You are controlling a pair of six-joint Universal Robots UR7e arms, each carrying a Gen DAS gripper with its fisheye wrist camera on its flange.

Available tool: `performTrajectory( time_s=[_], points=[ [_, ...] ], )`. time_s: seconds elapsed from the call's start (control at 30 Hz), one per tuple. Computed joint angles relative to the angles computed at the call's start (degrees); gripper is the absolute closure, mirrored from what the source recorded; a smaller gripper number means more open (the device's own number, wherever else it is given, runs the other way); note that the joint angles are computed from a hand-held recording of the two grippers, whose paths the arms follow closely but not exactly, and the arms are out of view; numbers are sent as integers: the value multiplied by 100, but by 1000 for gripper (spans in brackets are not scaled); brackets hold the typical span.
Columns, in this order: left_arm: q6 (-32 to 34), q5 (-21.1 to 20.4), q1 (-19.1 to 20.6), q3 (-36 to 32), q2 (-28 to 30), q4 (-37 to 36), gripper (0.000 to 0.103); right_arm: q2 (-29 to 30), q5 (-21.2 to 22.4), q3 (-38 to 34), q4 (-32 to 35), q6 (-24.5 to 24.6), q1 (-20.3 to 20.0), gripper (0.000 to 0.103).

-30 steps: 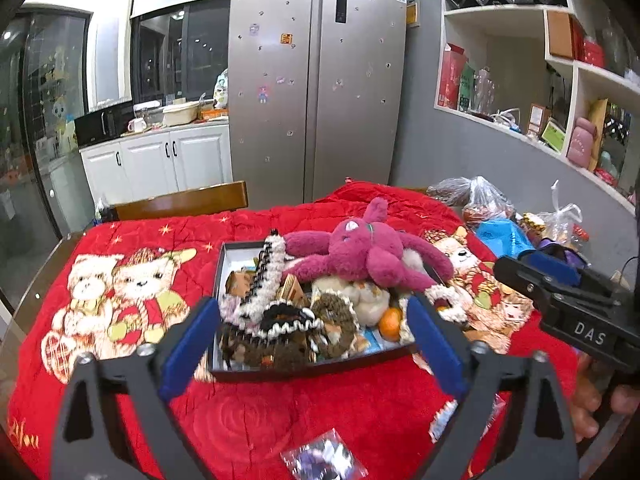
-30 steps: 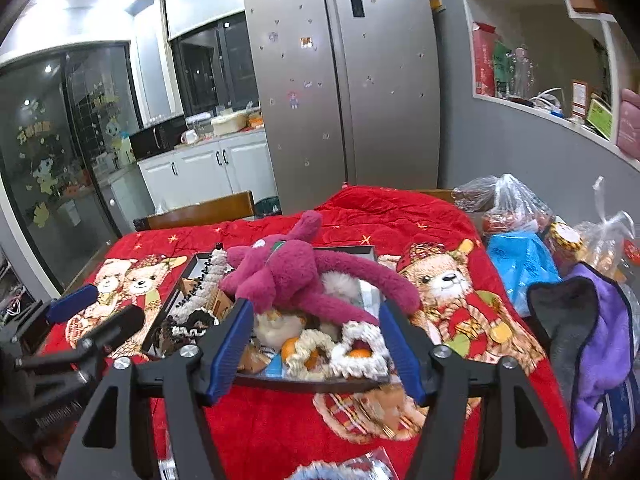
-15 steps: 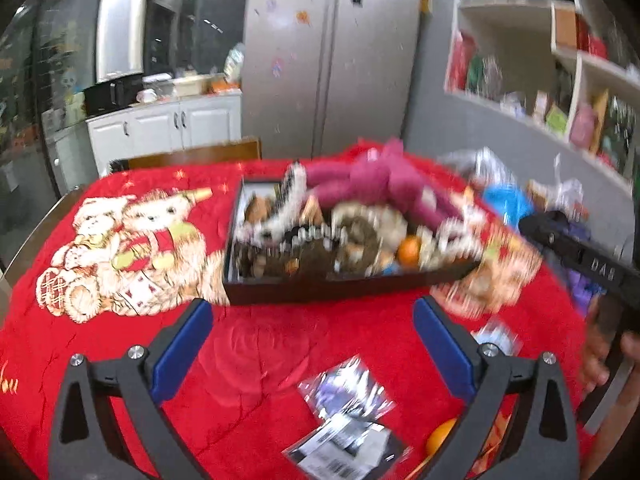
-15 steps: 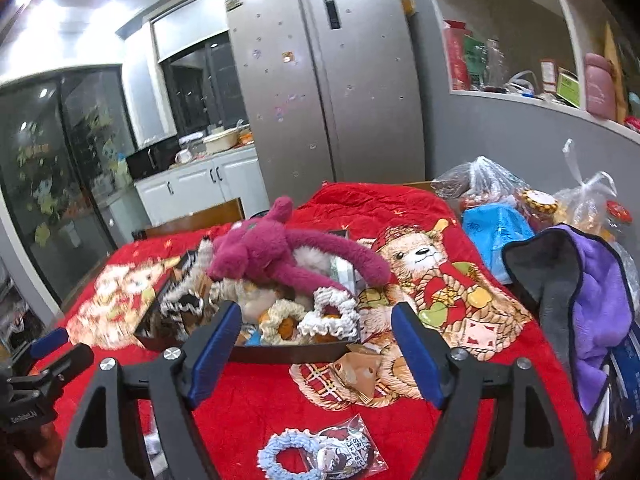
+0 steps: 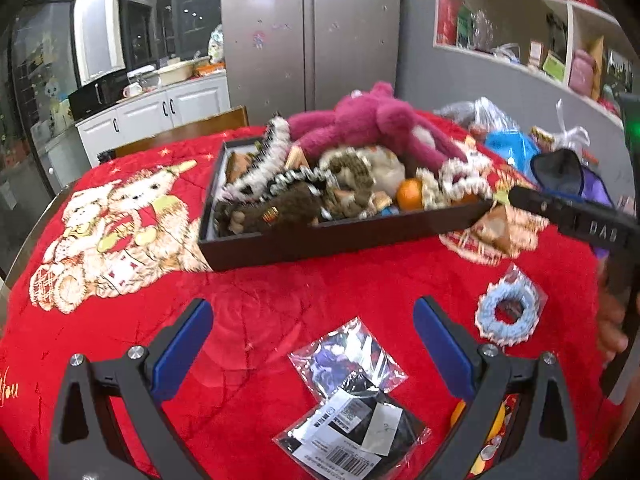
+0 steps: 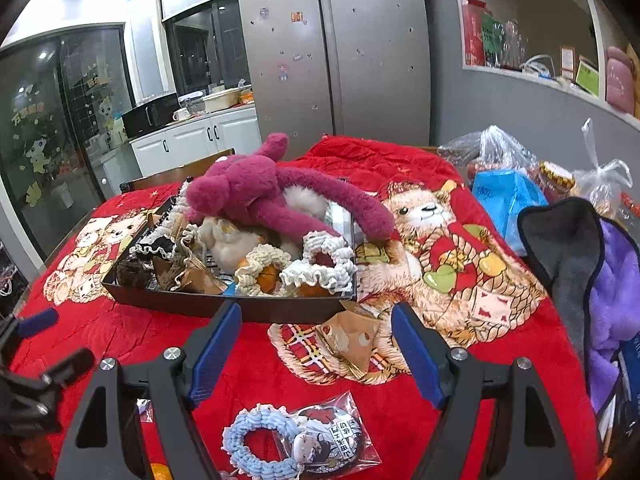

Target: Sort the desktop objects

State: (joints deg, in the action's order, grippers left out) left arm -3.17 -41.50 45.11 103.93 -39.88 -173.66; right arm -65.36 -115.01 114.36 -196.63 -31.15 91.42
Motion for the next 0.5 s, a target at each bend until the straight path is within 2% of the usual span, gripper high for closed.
performTrajectory(
  time_s=[0.13,0.37,0.5],
  points=[
    [-98,60,42,-57,52,158,2,31,-48,-51,122,60,-42,24],
    [-398,-126,197,-220,99,626,2,209,-244,-179,195,-4,-73,24],
    [-384,-88,203,-288,198,795,2,303,-345,-266,291,-5,-116,24]
  ],
)
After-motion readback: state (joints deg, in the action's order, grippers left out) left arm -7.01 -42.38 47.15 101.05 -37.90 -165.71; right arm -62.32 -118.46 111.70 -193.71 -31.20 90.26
